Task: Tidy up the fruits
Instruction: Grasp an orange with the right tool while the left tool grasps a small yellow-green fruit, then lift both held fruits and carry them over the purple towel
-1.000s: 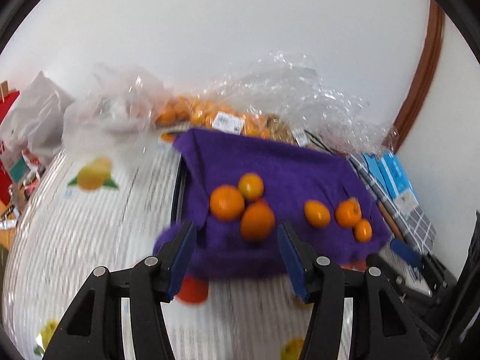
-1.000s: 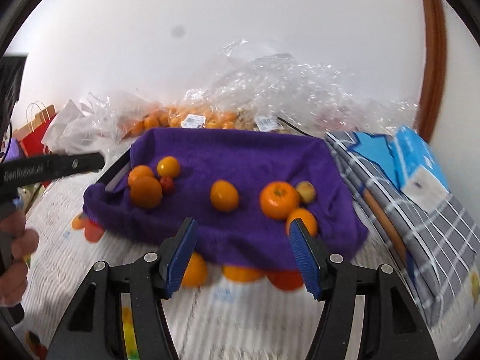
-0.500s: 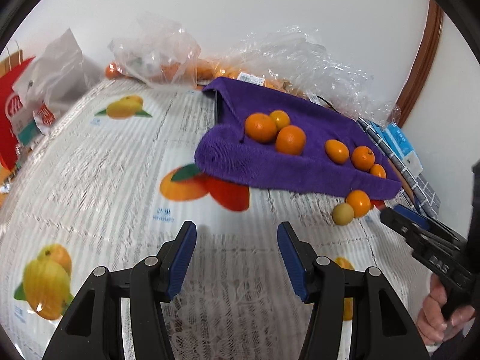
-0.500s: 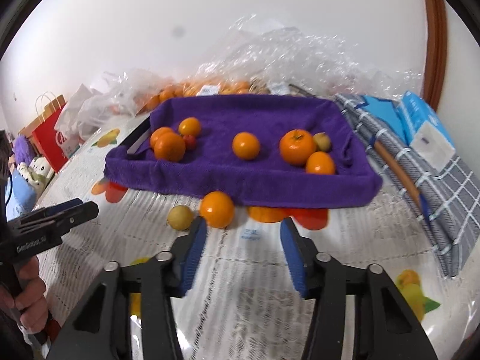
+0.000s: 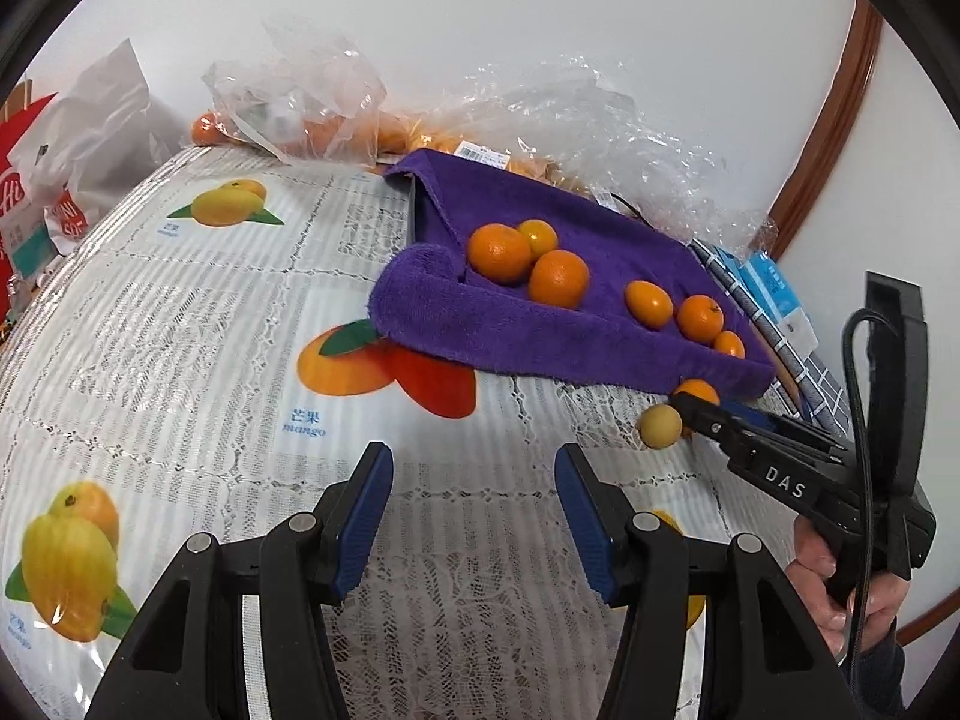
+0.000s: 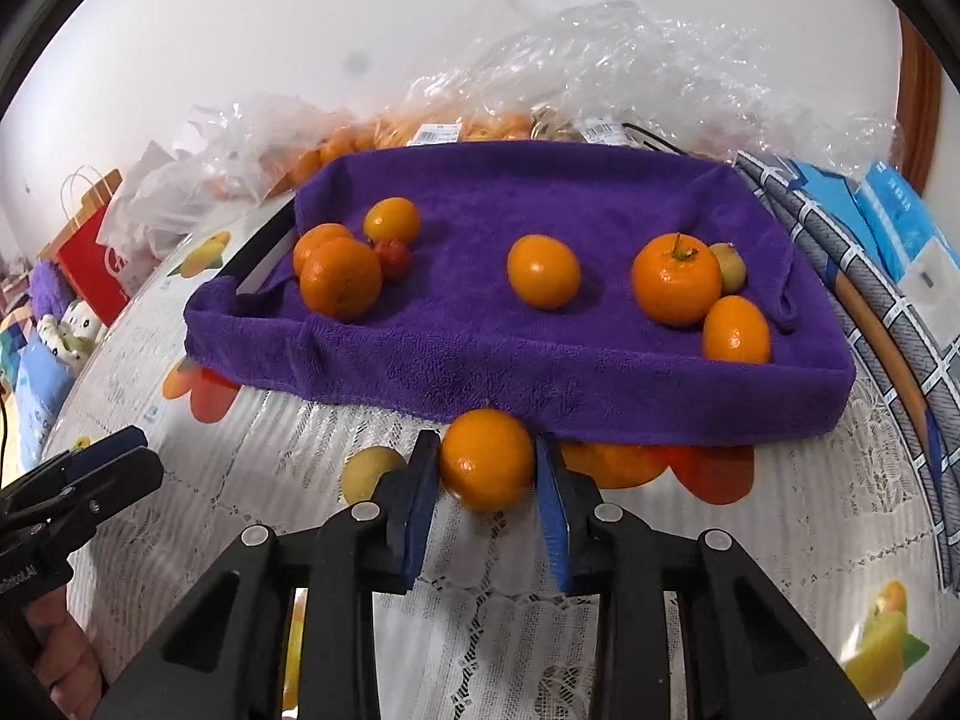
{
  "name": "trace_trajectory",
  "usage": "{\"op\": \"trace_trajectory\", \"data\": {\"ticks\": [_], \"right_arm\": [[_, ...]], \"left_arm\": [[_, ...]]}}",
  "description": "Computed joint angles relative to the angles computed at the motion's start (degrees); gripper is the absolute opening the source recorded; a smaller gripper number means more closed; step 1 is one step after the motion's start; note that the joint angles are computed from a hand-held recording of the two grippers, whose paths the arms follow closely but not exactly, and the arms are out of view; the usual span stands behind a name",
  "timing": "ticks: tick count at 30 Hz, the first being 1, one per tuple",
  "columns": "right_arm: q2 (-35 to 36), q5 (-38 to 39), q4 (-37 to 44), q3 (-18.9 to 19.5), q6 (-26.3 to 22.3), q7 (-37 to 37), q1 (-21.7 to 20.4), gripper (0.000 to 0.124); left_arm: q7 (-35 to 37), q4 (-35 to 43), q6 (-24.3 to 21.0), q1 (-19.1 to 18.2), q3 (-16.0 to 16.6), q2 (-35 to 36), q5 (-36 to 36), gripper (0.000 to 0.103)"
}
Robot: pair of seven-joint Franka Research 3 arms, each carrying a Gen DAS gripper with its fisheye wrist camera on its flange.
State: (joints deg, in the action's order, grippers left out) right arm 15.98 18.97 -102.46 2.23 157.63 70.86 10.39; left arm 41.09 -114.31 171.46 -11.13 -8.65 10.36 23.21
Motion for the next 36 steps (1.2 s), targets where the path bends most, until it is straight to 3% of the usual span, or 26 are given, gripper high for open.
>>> {"op": "trace_trajectory", "data": {"ticks": [10, 13, 15, 16, 18, 21, 25, 27, 29, 31, 36], "right_arm": [[-6.98, 0.15, -10.23, -1.52, 6.19, -3.54, -1.99, 0.031], [-8.39, -3.57, -12.84, -3.24, 8.56, -1.11, -1.92, 0.031], [-9.24, -7.51, -14.57, -4.61, 10.06, 1.64, -1.90, 0.031], [-9.28, -6.71, -14.54, -4.22, 9.75, 0.98, -2.54, 0.031], [-9.78, 1.99, -14.63, -1.97, 8.79, -5.19, -5.11, 0.032], [-10.00, 7.36, -14.51, -1.48, 8.58, -8.13, -5.95, 0.032], [-10.10, 7.19, -14.85, -2.09, 9.62, -6.60, -5.41, 0.032], [-10.20, 9.70, -14.83, -1.67, 9.74, -8.33, -5.79, 0.032], [-10.12, 9.80, -14.68, -1.99, 9.26, -7.64, -5.73, 0.032], [-9.82, 9.40, -14.30, -2.25, 8.80, -6.82, -5.69, 0.031], [-9.80, 11.00, -14.10, -1.85, 8.16, -8.67, -6.01, 0.031]], "left_arm": [[7.89, -0.44, 1.37, 2.22, -3.47, 0.30, -7.07, 0.053], [3.53, 3.37, -4.70, -2.17, 0.33, 1.45, 0.26, 0.053], [4.28, 5.90, -6.10, -2.28, -0.62, 3.06, 0.21, 0.052], [6.34, 6.96, -5.63, -1.46, -2.13, 4.06, -2.15, 0.052], [9.79, 10.25, -6.50, -1.04, -4.21, 6.45, -5.48, 0.052], [9.97, 15.75, -9.34, -3.78, -3.29, 9.79, -4.48, 0.052], [11.35, 24.10, -16.03, -5.96, -3.37, 14.98, -5.45, 0.052], [8.71, 26.12, -17.04, -8.84, -0.74, 16.13, -1.60, 0.047], [7.45, 27.45, -18.34, -10.06, 0.22, 16.84, 0.15, 0.024], [6.19, 27.69, -18.66, -10.41, 0.54, 16.97, 1.20, 0.023], [6.41, 24.19, -13.76, -7.67, -1.58, 15.71, -2.19, 0.023]]}}
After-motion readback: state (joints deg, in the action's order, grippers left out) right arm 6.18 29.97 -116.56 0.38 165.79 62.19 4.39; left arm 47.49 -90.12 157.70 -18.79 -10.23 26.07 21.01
